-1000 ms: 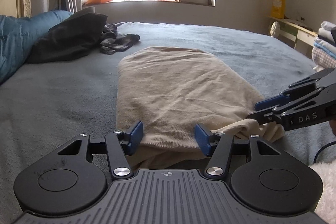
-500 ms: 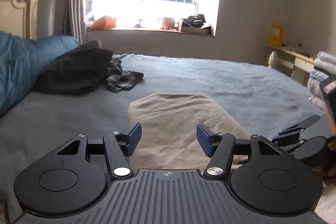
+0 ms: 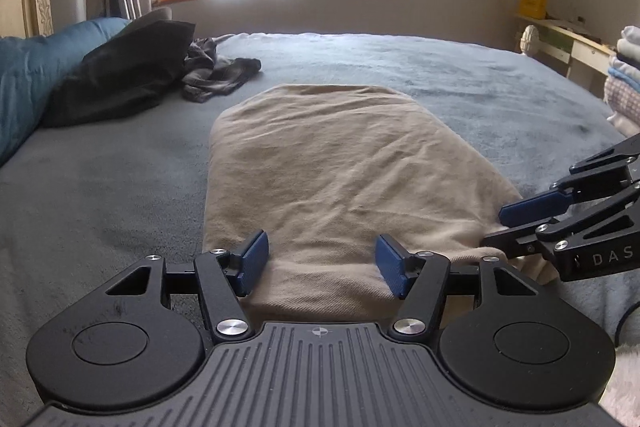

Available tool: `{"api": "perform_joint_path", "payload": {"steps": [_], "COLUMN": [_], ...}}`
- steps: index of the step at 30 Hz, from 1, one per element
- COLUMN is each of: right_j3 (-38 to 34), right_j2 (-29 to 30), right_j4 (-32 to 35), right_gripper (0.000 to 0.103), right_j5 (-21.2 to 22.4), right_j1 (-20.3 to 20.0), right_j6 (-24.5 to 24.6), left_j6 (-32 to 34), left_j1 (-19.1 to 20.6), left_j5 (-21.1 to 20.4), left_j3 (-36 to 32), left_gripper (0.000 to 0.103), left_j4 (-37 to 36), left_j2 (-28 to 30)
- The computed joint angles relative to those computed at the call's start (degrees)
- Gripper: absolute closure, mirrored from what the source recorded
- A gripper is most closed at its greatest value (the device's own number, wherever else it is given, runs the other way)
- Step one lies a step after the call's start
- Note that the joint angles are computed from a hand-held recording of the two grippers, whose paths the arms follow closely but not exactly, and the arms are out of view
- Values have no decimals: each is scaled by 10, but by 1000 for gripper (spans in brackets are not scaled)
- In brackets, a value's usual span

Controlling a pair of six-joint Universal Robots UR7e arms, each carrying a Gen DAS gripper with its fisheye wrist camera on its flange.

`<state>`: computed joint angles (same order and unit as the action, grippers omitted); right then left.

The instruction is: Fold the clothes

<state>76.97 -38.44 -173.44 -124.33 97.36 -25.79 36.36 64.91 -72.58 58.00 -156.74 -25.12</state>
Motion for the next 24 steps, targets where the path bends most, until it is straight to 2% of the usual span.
{"api": "perform_joint_path", "payload": {"steps": [24], "right_j3": [-4], "right_j2": [3], "right_j4": [4], "right_gripper": [66], "right_j5": [-6], "right_j1": [2], "right_j6": [9], "left_j6": [-23], "left_j1": [-8], "left_j5": [26], "left_j3": [-20], "left_gripper": [38], "left_j4": [33], "left_j2": [6]}}
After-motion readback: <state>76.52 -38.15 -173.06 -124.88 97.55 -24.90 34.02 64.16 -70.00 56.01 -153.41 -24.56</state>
